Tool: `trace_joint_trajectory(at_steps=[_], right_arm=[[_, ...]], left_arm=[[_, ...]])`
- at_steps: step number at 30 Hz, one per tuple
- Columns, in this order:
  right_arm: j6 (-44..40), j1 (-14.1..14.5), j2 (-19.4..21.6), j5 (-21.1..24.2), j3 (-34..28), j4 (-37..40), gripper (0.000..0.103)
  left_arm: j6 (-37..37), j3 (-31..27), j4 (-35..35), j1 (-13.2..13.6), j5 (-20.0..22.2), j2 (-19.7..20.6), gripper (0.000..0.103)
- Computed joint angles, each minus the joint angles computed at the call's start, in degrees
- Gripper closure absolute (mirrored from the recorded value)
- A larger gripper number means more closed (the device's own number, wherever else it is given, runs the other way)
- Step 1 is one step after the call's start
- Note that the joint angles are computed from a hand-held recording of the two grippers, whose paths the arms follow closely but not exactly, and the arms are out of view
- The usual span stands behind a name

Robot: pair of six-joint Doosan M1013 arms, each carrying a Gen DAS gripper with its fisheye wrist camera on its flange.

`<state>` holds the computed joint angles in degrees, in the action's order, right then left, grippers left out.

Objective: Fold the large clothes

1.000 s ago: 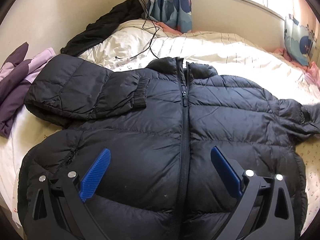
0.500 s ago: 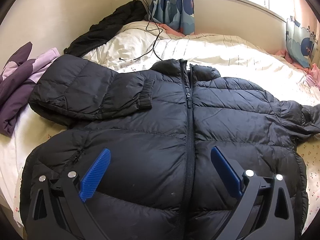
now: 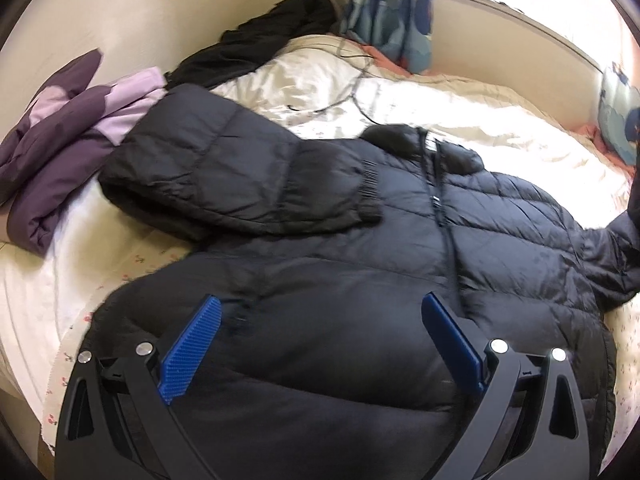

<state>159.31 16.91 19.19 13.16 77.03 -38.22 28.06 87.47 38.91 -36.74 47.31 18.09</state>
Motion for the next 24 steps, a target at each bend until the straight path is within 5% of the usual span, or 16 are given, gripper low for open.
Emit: trace_joint_trajectory(at_steps=[3,10,15,17,18,20,24], right_arm=[[-14.76,3.42,5.03,1.75,-7.56,12.51,0.096],[-33.89,9.70,17.28,8.51,-22.62,31.00,0.096],[-48.06,12.38,26.30,17.74,-32.16,47.42,0.094],[-52.73,12.95,29.87,24.99,-35.82,54.84,0.081],[-53.69,12.99,32.36,31.04,-39.10,58.17,0.061],[-53.30,13.01,34.92,38.16,-42.69,60.54,0.054],[-58.89,11.60,29.73,29.58,-33.24,73.95,0.041]], left_arm=[[-1.66,1.39,-0.12,1.71,-0.58,-1.40,0.007],[-5.26,3.88,1.07,4.86,-1.28,-3.78,0.007],[-5.89,4.48,0.99,6.31,-1.07,-4.41,0.007],[-6.50,4.73,0.96,6.71,-1.01,-4.68,0.007],[-6.68,4.90,0.81,6.93,-1.18,-4.83,0.007],[-6.64,5.08,0.69,7.03,-1.19,-4.99,0.007],[-5.17,4.96,0.18,7.10,-1.38,-4.88,0.007]])
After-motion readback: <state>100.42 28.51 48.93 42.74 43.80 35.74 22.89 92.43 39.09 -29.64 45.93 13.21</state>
